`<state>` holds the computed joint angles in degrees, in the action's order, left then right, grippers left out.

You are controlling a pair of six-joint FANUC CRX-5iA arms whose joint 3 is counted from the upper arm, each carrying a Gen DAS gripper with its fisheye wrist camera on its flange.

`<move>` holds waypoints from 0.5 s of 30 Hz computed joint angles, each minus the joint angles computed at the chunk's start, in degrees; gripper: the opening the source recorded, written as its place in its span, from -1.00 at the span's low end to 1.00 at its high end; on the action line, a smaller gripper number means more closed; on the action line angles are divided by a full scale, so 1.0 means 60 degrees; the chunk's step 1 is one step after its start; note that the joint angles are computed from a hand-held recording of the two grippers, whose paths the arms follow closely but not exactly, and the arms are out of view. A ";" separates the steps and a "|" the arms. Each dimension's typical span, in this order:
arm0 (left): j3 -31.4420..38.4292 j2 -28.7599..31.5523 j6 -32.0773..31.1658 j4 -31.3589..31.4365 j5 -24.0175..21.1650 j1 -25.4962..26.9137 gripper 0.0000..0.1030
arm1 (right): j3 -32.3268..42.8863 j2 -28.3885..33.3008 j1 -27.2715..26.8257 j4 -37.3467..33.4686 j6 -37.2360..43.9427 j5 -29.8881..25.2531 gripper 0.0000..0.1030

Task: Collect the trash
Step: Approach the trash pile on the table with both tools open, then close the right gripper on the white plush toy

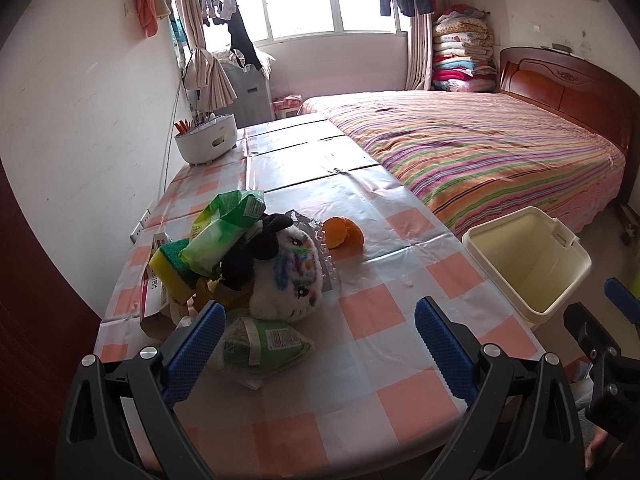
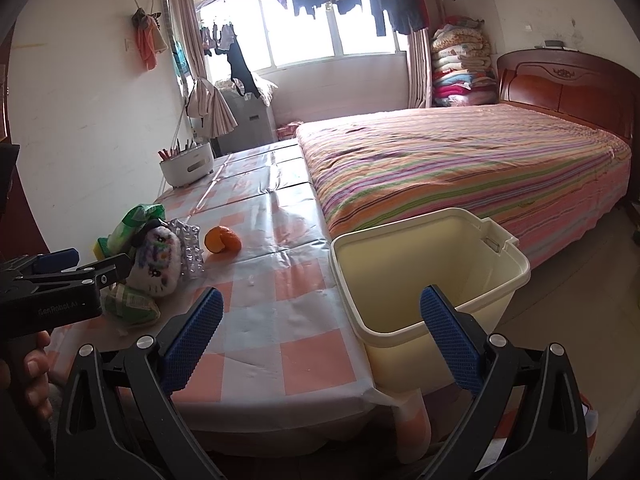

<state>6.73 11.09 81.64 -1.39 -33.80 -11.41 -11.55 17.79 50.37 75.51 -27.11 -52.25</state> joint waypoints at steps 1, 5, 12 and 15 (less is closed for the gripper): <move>-0.0009 -0.0006 0.0004 0.0006 0.0005 0.0015 0.81 | 0.0010 0.0006 0.0002 0.0012 0.0011 0.0005 0.88; -0.0059 -0.0039 0.0054 -0.0012 0.0026 0.0073 0.81 | 0.0064 0.0027 -0.0023 0.0050 0.0126 0.0096 0.88; -0.0349 -0.0223 -0.0005 0.0180 0.0240 0.0242 0.81 | 0.0148 0.0073 -0.0063 0.0214 0.0250 0.0333 0.88; -0.0479 -0.0329 0.0057 0.0146 0.0337 0.0296 0.81 | 0.0231 0.0123 -0.0080 0.0298 0.0372 0.0392 0.88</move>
<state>3.85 9.12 81.98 -0.51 -31.78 -9.64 -10.17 18.53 49.89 77.30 -24.88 -49.90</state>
